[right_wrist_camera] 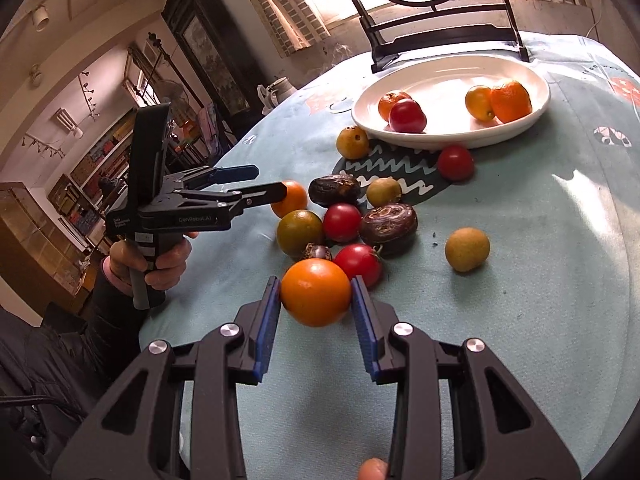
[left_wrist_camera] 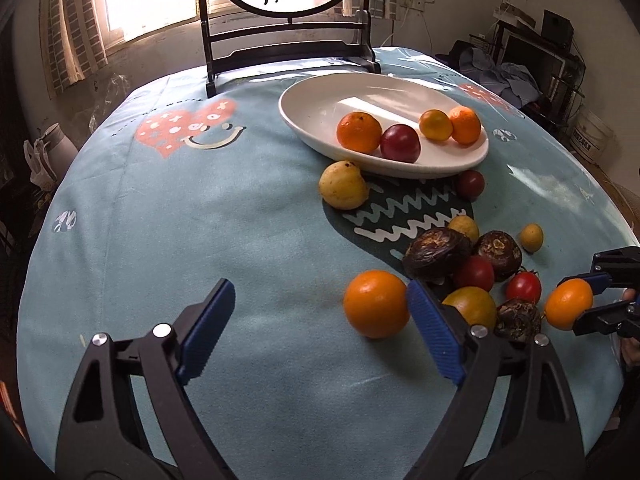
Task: Organize fruits
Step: 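Place an orange on the plate with left gripper while right places another orange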
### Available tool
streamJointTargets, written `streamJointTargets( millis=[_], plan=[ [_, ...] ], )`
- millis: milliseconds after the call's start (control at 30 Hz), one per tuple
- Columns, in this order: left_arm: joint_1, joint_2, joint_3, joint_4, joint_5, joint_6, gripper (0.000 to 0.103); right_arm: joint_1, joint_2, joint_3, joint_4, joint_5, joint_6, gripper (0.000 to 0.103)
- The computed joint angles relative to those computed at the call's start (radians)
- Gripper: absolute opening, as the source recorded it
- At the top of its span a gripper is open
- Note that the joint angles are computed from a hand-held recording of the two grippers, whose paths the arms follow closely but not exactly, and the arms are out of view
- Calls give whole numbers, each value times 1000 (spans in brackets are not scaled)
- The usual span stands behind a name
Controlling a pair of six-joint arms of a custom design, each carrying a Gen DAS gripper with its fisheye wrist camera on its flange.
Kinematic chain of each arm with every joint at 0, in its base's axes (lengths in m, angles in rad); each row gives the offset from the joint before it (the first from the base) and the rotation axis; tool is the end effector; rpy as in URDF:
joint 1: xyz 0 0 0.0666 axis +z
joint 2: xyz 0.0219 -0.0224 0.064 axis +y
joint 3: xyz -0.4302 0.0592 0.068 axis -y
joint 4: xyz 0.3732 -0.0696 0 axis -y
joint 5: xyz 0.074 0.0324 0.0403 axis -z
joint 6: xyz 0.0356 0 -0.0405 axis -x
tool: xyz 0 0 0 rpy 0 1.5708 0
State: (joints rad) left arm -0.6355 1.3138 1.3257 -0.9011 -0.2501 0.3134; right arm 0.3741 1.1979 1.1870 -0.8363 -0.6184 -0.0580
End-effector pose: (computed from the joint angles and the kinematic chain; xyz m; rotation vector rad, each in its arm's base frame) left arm 0.3428 -0.2424 0.4840 0.2820 2.4097 -0.1217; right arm 0.3368 0.1539 0.4746 -0.6651 2.3273 0.9447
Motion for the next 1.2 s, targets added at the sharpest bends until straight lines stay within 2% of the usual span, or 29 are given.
streamJointTargets(
  millis=[33, 100, 167, 267, 333, 400, 433, 467, 500, 733, 833, 967, 1067, 1133, 1200],
  plan=[
    [-3, 3, 0, 8, 8, -8, 83, -2, 1, 0, 1, -4, -2, 37],
    [-3, 2, -3, 27, 47, -25, 65, -5, 0, -1, 1, -13, -7, 37],
    [-6, 7, 0, 35, 79, -36, 56, -8, -1, -3, 1, -18, -10, 37],
    [-10, 29, 13, 13, 134, -48, 55, -12, -1, -4, 2, -25, -11, 37],
    [-14, 32, 13, 17, 125, -45, 55, -14, -2, -5, 5, -29, -15, 37],
    [-5, 34, 12, 18, 150, -28, 54, -16, -2, -6, 7, -35, -18, 37],
    [3, 35, 11, 20, 174, -20, 52, -17, -1, -5, 7, -37, -19, 37],
    [12, 34, 10, 23, 214, -14, 42, -19, 0, -5, 6, -38, -21, 37],
    [20, 33, 8, 24, 251, -3, 38, -21, -1, -6, 5, -41, -22, 37],
    [21, 28, 3, 24, 258, 23, 38, -29, 0, -10, 10, -54, -32, 37],
    [17, 26, 5, 20, 232, 34, 38, -26, -2, -10, 9, -50, -23, 37],
    [18, 13, 4, 30, 199, 46, 38, -6, -7, -2, 9, -24, 10, 37],
    [23, 6, 18, 51, 179, 62, 38, 7, 13, 48, -33, -12, 56, 37],
    [32, 19, 52, 58, 178, 64, 38, 12, 34, 99, -37, 17, 81, 37],
    [39, 47, 103, 66, 170, 51, 38, 13, 62, 144, 12, 75, 72, 37]
  ],
)
